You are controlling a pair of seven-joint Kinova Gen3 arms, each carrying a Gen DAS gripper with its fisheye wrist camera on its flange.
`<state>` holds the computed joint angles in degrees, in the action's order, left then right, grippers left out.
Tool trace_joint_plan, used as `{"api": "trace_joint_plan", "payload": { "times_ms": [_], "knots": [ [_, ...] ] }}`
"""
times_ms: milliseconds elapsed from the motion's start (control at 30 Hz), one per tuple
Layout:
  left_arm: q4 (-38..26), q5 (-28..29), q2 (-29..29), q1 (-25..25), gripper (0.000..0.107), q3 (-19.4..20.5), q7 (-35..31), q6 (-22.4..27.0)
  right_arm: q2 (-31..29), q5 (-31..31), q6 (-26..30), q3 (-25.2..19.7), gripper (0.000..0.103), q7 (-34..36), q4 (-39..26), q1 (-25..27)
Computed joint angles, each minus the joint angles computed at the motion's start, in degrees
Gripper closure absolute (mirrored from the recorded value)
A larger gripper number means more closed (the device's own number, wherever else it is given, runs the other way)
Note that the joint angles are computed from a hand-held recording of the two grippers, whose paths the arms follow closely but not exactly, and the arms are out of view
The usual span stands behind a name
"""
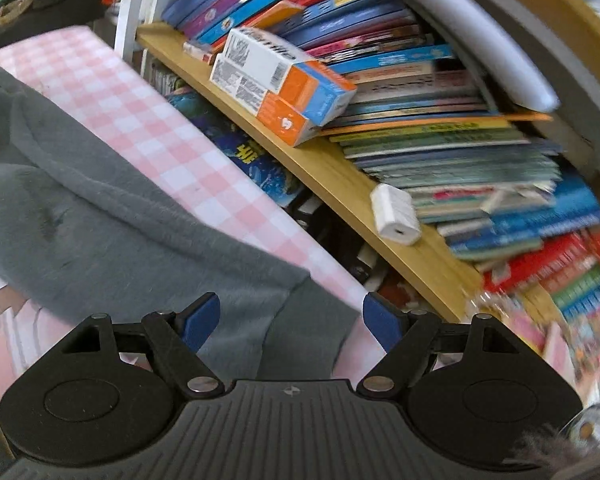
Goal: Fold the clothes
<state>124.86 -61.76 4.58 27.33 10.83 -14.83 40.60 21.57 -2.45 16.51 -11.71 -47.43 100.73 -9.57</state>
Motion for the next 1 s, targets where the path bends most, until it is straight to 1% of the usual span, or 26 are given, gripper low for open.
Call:
{"api": "trace_joint_plan", "payload": {
  "times_ms": [33, 67, 100, 133, 167, 200, 267, 300, 333, 367, 400, 433, 467, 500, 533, 567, 600, 633, 667, 700, 733, 767, 833, 867, 900, 1000],
  "knots": [
    [-0.32, 0.60, 0.74, -0.69, 0.040, -0.41, -2.00, -1.05, 1.14, 0.14, 1.11, 0.05, 0.026, 0.66, -1.58, -0.37],
    [-0.69, 1.33, 1.47, -0.89, 0.040, -1.32, -4.05, -2.07, 2.38, -0.65, 2.41, 1.16, 0.026, 2.25, -3.31, -1.53],
    [-1.04, 2.33, 2.25, -0.24, 0.040, -3.18, -6.11, -3.21, 3.58, -2.37, 3.75, 3.10, 0.026, 4.57, -5.05, -3.28],
    [-1.36, 3.16, 2.99, 0.12, 0.039, -4.55, -7.88, -4.04, 4.64, -4.18, 4.87, 5.75, 0.028, 6.52, -6.42, -5.50],
    [-1.50, 3.59, 3.56, -0.49, 0.039, -4.86, -8.89, -4.86, 5.74, -6.03, 6.03, 8.41, 0.028, 8.46, -7.83, -7.67],
    [-1.61, 3.76, 4.14, -2.00, 0.039, -4.12, -9.65, -5.51, 6.79, -7.93, 7.03, 11.06, 0.030, 10.16, -9.11, -9.72],
    [-1.73, 4.46, 4.89, -3.56, 0.038, -4.09, -10.39, -6.90, 8.89, -12.06, 9.20, 16.37, 0.032, 13.13, -11.51, -13.40],
    [-1.77, 4.58, 5.28, -5.05, 0.037, -3.21, -10.52, -7.40, 9.89, -14.35, 10.64, 19.03, 0.035, 14.36, -12.72, -15.10],
    [-1.78, 4.39, 5.71, -7.38, 0.036, -1.36, -10.36, -7.77, 10.91, -16.68, 12.10, 20.70, 0.036, 15.70, -13.89, -15.82],
    [-1.46, 3.65, 5.86, -10.03, 0.036, 1.06, -9.27, -8.19, 11.35, -19.01, 13.02, 21.32, 0.036, 16.63, -14.54, -15.66],
    [-1.13, 2.73, 6.06, -12.69, 0.036, 3.54, -7.99, -8.57, 11.80, -21.34, 13.82, 21.27, 0.037, 17.76, -15.14, -14.91],
    [-0.72, 1.82, 6.01, -15.34, 0.036, 5.87, -6.57, -9.24, 12.36, -23.67, 15.56, 22.22, 0.040, 18.31, -16.17, -14.77],
    [-0.47, 1.73, 5.89, -17.70, 0.036, 7.71, -6.08, -9.99, 12.71, -26.00, 17.35, 22.67, 0.043, 19.10, -16.91, -14.19],
    [-0.42, 2.57, 5.64, -19.85, 0.037, 9.32, -6.48, -10.57, 13.09, -28.33, 19.18, 23.32, 0.053, 19.82, -17.62, -13.72],
    [-0.16, 4.29, 5.11, -22.50, 0.044, 11.03, -7.82, -11.87, 13.30, -30.66, 20.53, 24.39, 0.065, 20.80, -17.91, -13.67],
    [0.23, 6.59, 4.46, -25.16, 0.062, 12.37, -10.08, -14.07, 13.36, -32.99, 21.42, 26.04, 0.070, 21.93, -17.85, -14.13],
    [0.48, 8.80, 4.03, -27.81, 0.074, 14.22, -12.40, -15.69, 13.15, -35.32, 22.00, 27.92, 0.078, 23.41, -17.35, -14.92],
    [0.69, 10.08, 3.63, -29.83, 0.098, 16.17, -13.96, -16.37, 12.85, -37.64, 22.11, 28.74, 0.080, 25.23, -16.61, -14.92],
    [0.82, 10.45, 3.25, -30.79, 0.105, 17.58, -14.60, -16.23, 11.97, -39.97, 21.56, 28.49, 0.082, 27.27, -15.32, -14.10],
    [1.47, 9.98, 1.81, -30.88, 0.105, 17.93, -14.30, -16.88, 10.58, -42.30, 20.08, 27.18, 0.083, 29.36, -13.32, -12.78],
    [2.84, 8.72, -0.36, -30.24, 0.105, 17.21, -13.07, -18.44, 9.22, -44.63, 18.49, 24.81, 0.083, 31.67, -11.40, -10.57],
    [4.37, 8.05, -3.02, -29.21, 0.105, 15.44, -10.91, -20.71, 7.17, -46.96, 17.01, 22.16, 0.084, 33.27, -9.03, -7.92],
    [7.00, 6.25, -8.33, -25.31, 0.106, 10.22, -6.25, -24.52, 3.89, -51.62, 16.37, 17.72, 0.084, 36.24, -5.61, -2.61],
    [8.13, 5.28, -10.98, -24.34, 0.106, 8.70, -3.92, -26.03, 1.92, -53.95, 17.04, 15.98, 0.084, 37.82, -3.85, 0.05],
    [9.53, 3.91, -13.63, -24.19, 0.106, 8.21, -1.59, -27.71, 0.16, -56.28, 17.62, 14.19, 0.084, 40.15, -2.11, 2.70],
    [12.76, -0.75, -20.04, -22.84, 0.106, 6.69, 5.37, -31.15, -4.23, -63.27, 22.85, 10.64, 0.084, 46.02, 2.26, 10.66]
  ]
}}
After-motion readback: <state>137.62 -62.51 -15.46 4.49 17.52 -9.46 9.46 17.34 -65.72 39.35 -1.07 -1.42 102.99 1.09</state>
